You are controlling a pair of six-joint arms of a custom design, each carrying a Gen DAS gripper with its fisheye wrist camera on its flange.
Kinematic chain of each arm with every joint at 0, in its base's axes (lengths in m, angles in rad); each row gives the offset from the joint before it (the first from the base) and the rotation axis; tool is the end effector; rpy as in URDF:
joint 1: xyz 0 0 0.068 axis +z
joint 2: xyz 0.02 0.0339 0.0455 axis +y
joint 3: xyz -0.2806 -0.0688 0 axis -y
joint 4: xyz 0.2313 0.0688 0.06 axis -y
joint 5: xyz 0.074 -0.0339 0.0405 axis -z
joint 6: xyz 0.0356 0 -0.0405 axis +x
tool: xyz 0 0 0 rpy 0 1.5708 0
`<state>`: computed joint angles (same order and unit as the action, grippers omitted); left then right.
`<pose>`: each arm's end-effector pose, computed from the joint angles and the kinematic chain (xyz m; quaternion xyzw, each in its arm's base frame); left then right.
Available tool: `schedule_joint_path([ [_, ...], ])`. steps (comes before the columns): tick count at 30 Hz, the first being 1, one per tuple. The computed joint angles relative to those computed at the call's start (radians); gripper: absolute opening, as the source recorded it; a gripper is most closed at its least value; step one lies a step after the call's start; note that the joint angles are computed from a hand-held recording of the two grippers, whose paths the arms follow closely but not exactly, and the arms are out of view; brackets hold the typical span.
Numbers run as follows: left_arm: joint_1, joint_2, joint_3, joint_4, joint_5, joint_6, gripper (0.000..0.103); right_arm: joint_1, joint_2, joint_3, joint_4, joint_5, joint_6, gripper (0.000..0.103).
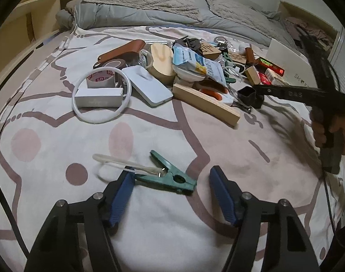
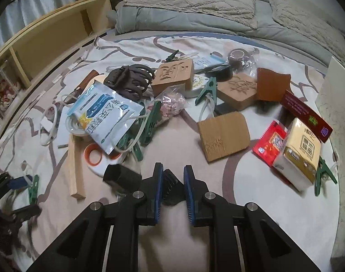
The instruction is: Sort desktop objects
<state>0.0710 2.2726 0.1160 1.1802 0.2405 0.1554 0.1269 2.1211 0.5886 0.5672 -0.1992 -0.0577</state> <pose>0.1842 0.0046 0.0119 0.0751 0.9469 -0.0811 0.3018 0.2942 0.0446 0.0343 -0.1171 0.9430 0.1051 0.2932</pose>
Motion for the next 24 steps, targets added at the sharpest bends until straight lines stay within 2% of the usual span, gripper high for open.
schedule_joint_path([
  [3,-0.007,0.012,0.009,0.007,-0.006,-0.007,0.053,-0.007,-0.032,-0.042,0.004,-0.007,0.001,0.019],
  [10,-0.023,0.107,-0.034,0.178,-0.022,-0.012,0.053,-0.01,-0.093,-0.104,-0.061,-0.032,-0.017,0.019],
  [12,-0.01,0.131,-0.043,0.213,0.001,-0.002,0.053,-0.02,-0.096,-0.104,-0.095,-0.036,-0.031,0.019],
  [16,0.034,0.107,-0.043,0.163,0.079,0.024,0.053,-0.081,-0.18,-0.145,-0.08,-0.1,-0.028,0.019],
  [19,0.064,0.092,-0.044,0.135,0.132,0.03,0.053,-0.099,-0.21,-0.104,-0.109,-0.111,0.002,0.019],
  [24,0.15,0.044,-0.055,0.028,0.256,0.071,0.064,-0.062,-0.14,-0.009,-0.112,-0.069,0.051,0.019],
])
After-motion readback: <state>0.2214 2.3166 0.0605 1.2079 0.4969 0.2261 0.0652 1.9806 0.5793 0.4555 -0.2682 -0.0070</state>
